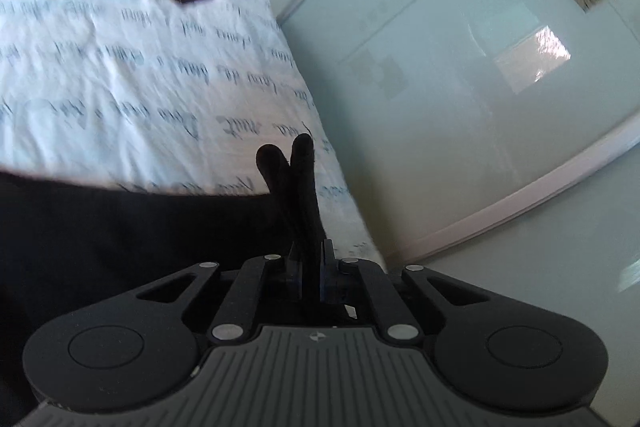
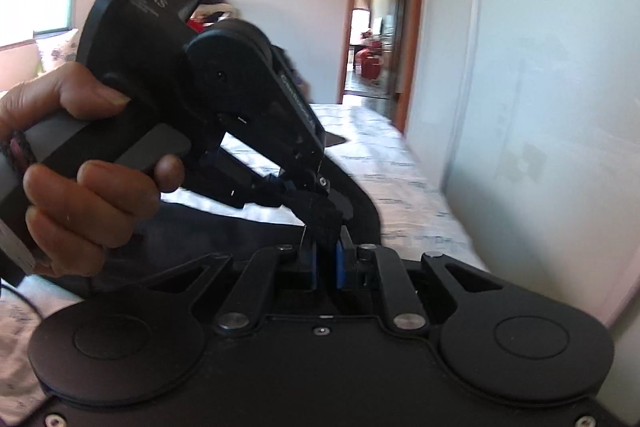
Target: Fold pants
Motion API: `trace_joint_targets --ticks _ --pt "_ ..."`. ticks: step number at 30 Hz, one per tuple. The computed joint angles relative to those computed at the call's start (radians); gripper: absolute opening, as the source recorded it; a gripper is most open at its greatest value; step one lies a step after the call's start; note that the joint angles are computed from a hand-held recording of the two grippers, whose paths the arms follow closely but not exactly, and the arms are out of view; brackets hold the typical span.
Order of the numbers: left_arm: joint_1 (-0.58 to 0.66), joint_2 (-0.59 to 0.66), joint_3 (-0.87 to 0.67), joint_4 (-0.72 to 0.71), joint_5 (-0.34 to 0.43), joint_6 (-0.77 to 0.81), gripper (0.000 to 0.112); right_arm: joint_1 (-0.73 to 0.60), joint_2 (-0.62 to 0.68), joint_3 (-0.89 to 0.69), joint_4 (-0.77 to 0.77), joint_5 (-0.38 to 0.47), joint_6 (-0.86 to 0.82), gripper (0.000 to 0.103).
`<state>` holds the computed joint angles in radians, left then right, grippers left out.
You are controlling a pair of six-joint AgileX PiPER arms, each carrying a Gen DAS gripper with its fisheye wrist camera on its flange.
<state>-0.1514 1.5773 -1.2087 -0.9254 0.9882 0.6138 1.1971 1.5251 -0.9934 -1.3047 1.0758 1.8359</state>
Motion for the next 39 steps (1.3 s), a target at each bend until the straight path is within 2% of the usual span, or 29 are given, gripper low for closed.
trace_joint_targets --ticks 3,5,7,10,12,15,17,18,19,21,24,26,27,29,30,31,34,36,37,39 --pt "0.038 -0.123 0.059 0.073 -0.052 0.076 0.006 0.014 0.005 -0.015 -0.038 -0.038 0.006 0.01" --pt "0.112 -0.175 0.068 0.089 -0.032 0.134 0.006 0.007 0.013 -0.026 -0.085 -0.097 0.022 0.01" --pt "0.198 -0.194 0.076 0.079 -0.006 0.177 0.006 -0.008 0.04 -0.057 -0.125 -0.171 0.032 0.01" --pt "0.307 -0.184 0.054 0.135 0.016 0.123 0.006 -0.054 0.12 -0.134 -0.164 -0.311 0.028 0.01" --pt "0.363 -0.16 0.047 0.185 0.001 0.113 0.008 -0.085 0.172 -0.179 -0.179 -0.402 0.027 0.01" --pt "0.388 -0.117 0.052 0.315 -0.09 0.03 0.03 -0.139 0.259 -0.251 -0.13 -0.526 -0.017 0.01" --pt "0.392 -0.098 0.041 0.473 -0.153 -0.081 0.044 -0.184 0.316 -0.315 0.052 -0.595 -0.182 0.012" --pt "0.416 -0.096 0.031 0.498 -0.15 -0.091 0.053 -0.192 0.331 -0.329 0.115 -0.595 -0.23 0.014" --pt "0.455 -0.093 0.016 0.483 -0.127 -0.061 0.057 -0.193 0.319 -0.32 0.138 -0.592 -0.238 0.014" --pt "0.604 -0.088 -0.003 0.356 -0.044 0.106 0.075 -0.211 0.251 -0.235 0.065 -0.654 -0.134 0.016" --pt "0.8 -0.116 -0.017 0.285 0.042 0.241 0.084 -0.235 0.157 -0.144 0.018 -0.708 -0.069 0.017" --pt "0.926 -0.084 -0.061 0.272 0.103 0.304 0.084 -0.229 0.144 -0.131 0.03 -0.698 -0.088 0.017" --pt "0.981 -0.054 -0.102 0.282 0.141 0.309 0.084 -0.19 0.157 -0.155 0.078 -0.658 -0.128 0.017" --pt "1.072 0.027 -0.209 0.32 0.209 0.283 0.084 -0.153 0.217 -0.235 0.162 -0.601 -0.201 0.016" --pt "1.119 0.064 -0.267 0.337 0.228 0.27 0.084 -0.133 0.291 -0.319 0.158 -0.582 -0.201 0.016" --pt "1.168 0.095 -0.318 0.348 0.213 0.263 0.084 -0.116 0.333 -0.372 0.136 -0.539 -0.193 0.016" --pt "1.243 0.132 -0.432 0.431 0.061 0.223 0.084 -0.059 0.448 -0.514 0.046 -0.392 -0.234 0.016" --pt "1.288 0.165 -0.528 0.45 0.025 0.231 0.084 -0.073 0.477 -0.573 0.158 -0.427 -0.419 0.017" --pt "1.309 0.178 -0.56 0.442 0.021 0.255 0.088 -0.077 0.503 -0.613 0.249 -0.419 -0.519 0.022" --pt "1.332 0.206 -0.618 0.432 0.039 0.315 0.097 -0.058 0.538 -0.681 0.349 -0.34 -0.68 0.036"
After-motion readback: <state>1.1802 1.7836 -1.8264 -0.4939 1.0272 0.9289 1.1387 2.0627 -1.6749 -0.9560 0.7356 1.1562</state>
